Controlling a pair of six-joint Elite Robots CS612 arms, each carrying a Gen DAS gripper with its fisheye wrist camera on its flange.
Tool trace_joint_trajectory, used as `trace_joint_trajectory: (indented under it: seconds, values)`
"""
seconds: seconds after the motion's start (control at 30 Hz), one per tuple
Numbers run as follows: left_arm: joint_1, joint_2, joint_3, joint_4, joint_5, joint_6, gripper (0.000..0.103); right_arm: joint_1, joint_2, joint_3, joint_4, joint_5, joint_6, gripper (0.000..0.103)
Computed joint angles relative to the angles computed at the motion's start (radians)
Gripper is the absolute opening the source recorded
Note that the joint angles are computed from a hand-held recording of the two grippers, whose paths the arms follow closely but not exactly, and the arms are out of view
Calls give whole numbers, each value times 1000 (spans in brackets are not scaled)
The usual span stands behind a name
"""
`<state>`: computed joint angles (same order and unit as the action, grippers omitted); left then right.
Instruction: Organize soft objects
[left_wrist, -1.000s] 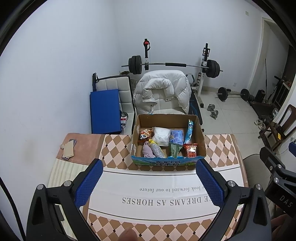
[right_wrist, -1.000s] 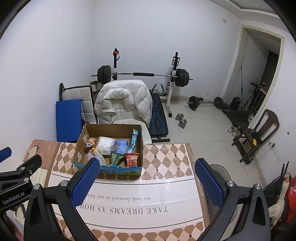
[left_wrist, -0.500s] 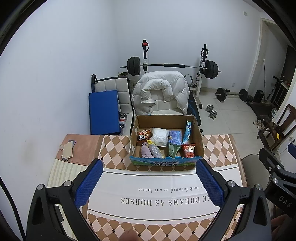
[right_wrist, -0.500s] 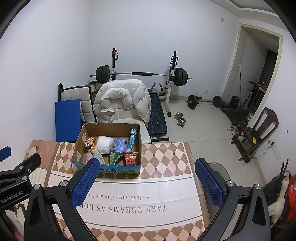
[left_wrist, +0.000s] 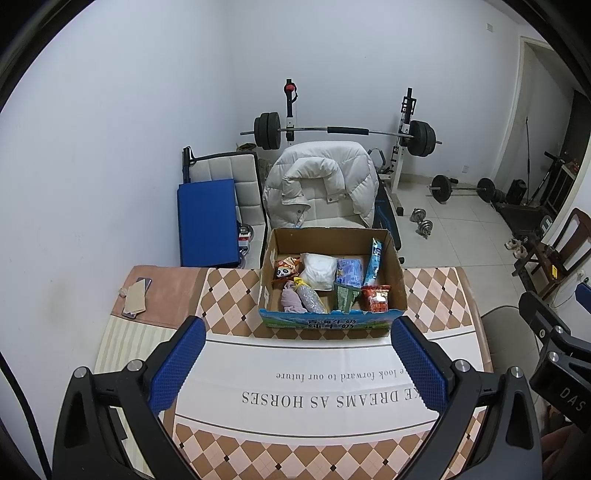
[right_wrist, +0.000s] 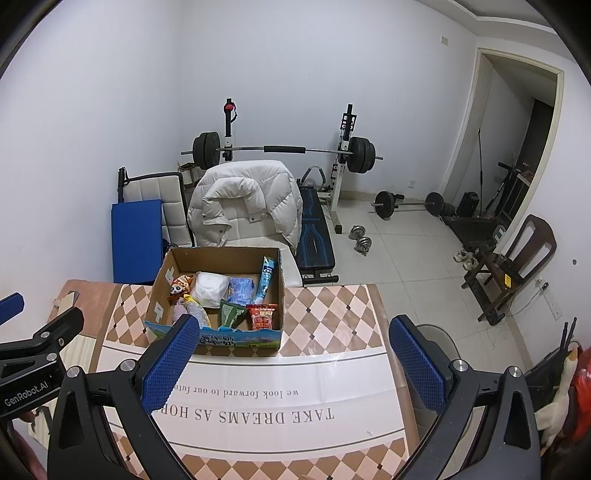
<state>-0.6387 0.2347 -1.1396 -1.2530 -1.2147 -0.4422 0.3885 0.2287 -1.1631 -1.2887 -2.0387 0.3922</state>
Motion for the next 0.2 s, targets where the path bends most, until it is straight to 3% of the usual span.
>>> trace_joint_trajectory:
  seconds: [0.2]
  values:
    - [-5,4,-14,0,17,2,103,0,1,-3,0,2,0,103]
